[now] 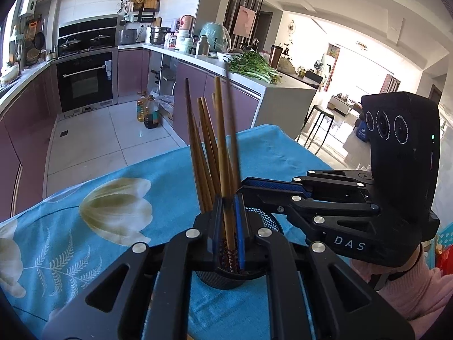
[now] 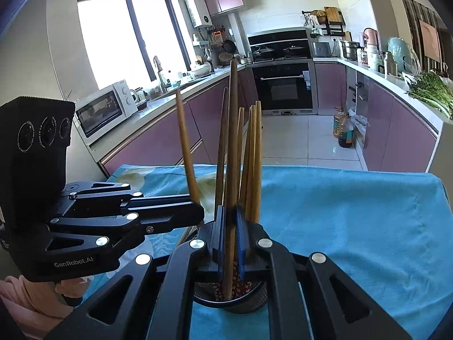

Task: Organize utensils
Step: 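Open both tools to release the chopsticks into the mesh cup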

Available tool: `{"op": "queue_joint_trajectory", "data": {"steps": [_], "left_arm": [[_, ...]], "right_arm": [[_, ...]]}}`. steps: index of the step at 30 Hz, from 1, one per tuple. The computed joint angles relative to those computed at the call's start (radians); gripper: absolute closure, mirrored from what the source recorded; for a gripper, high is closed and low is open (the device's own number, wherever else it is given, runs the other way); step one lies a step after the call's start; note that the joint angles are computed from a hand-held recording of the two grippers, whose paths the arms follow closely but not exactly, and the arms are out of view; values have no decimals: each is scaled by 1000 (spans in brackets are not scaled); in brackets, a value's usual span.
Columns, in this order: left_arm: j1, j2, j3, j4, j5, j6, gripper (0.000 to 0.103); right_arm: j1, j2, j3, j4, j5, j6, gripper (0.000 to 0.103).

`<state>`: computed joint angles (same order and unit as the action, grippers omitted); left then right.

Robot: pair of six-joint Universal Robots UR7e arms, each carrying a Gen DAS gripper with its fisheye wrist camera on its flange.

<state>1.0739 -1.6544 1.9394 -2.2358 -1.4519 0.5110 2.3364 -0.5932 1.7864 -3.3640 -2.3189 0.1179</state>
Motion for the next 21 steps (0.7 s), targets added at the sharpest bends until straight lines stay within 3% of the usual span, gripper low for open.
{"op": "queue_joint_trajectory", "data": {"steps": [2, 6, 14, 21], "left_arm": [[3, -8, 6, -6, 3, -4, 88], [13, -38, 19, -31, 4, 0, 87], [49, -161, 76, -146, 19, 59, 71], [124, -229, 99, -163, 49, 91, 59]], "right_arm": [[2, 0, 3, -2, -1, 7, 95], [10, -1, 13, -21, 4, 2, 94], [51, 4, 41, -96, 48, -44, 74], [77, 42, 48, -70, 114, -42, 62]]}}
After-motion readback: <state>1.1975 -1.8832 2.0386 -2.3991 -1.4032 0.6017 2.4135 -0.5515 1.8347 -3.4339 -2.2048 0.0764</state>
